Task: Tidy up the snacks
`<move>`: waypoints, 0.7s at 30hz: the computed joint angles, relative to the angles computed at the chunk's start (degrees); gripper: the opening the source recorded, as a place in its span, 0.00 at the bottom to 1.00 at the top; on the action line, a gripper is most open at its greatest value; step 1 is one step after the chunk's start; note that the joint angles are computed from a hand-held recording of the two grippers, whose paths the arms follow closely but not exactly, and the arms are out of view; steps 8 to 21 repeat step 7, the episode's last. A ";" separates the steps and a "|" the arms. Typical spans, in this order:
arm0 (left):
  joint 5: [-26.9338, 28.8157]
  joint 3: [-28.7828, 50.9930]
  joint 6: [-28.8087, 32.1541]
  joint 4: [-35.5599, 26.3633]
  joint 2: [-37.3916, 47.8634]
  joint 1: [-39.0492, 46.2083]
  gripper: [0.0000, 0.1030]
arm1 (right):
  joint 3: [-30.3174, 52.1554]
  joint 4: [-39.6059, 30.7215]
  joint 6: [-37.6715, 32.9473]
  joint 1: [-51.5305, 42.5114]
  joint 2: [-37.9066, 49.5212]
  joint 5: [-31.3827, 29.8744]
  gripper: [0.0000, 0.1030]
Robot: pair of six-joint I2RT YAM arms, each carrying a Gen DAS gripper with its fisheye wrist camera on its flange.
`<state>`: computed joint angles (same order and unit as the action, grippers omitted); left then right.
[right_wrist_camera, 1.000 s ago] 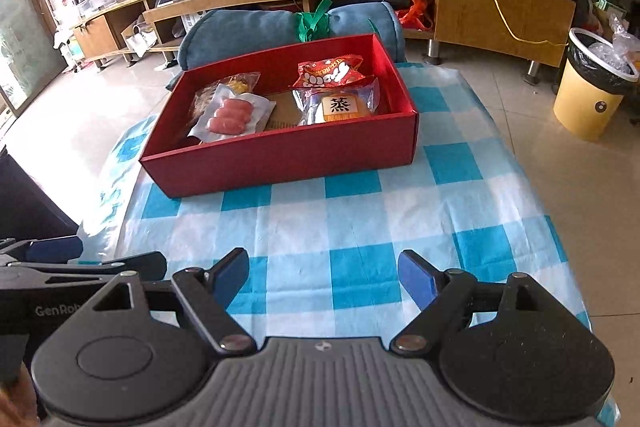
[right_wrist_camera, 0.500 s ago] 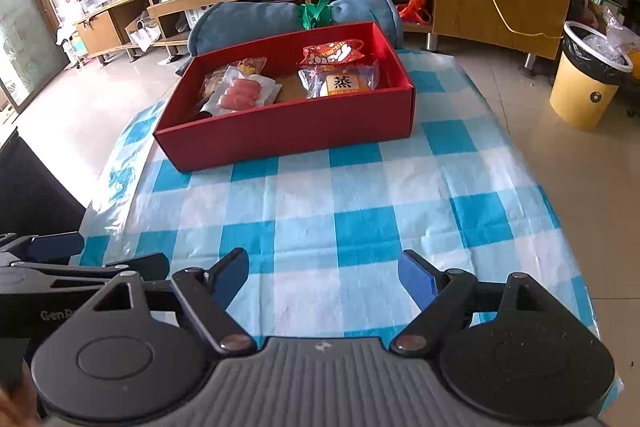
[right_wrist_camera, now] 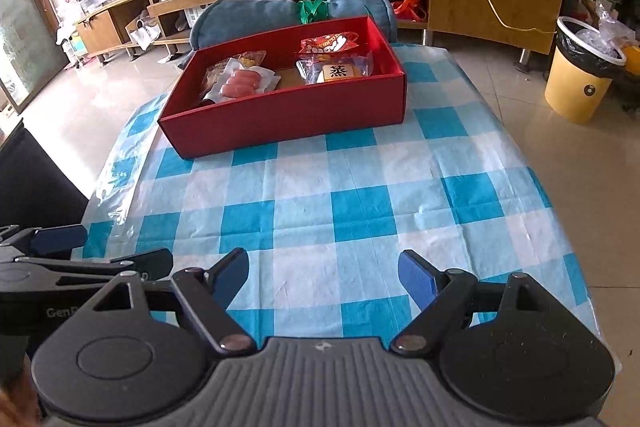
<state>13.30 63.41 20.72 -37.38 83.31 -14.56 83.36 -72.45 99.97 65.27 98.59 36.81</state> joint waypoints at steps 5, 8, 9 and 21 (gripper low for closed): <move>-0.07 -0.56 0.04 0.47 -0.76 0.06 0.96 | 0.27 -0.28 0.40 0.60 0.23 0.20 0.75; -0.25 -0.77 0.24 0.67 -1.07 0.00 0.96 | 0.39 -0.45 0.64 0.81 0.31 0.31 0.75; -0.25 -0.77 0.24 0.67 -1.07 0.00 0.96 | 0.39 -0.45 0.64 0.81 0.31 0.31 0.75; -0.25 -0.77 0.24 0.67 -1.07 0.00 0.96 | 0.39 -0.45 0.64 0.81 0.31 0.31 0.75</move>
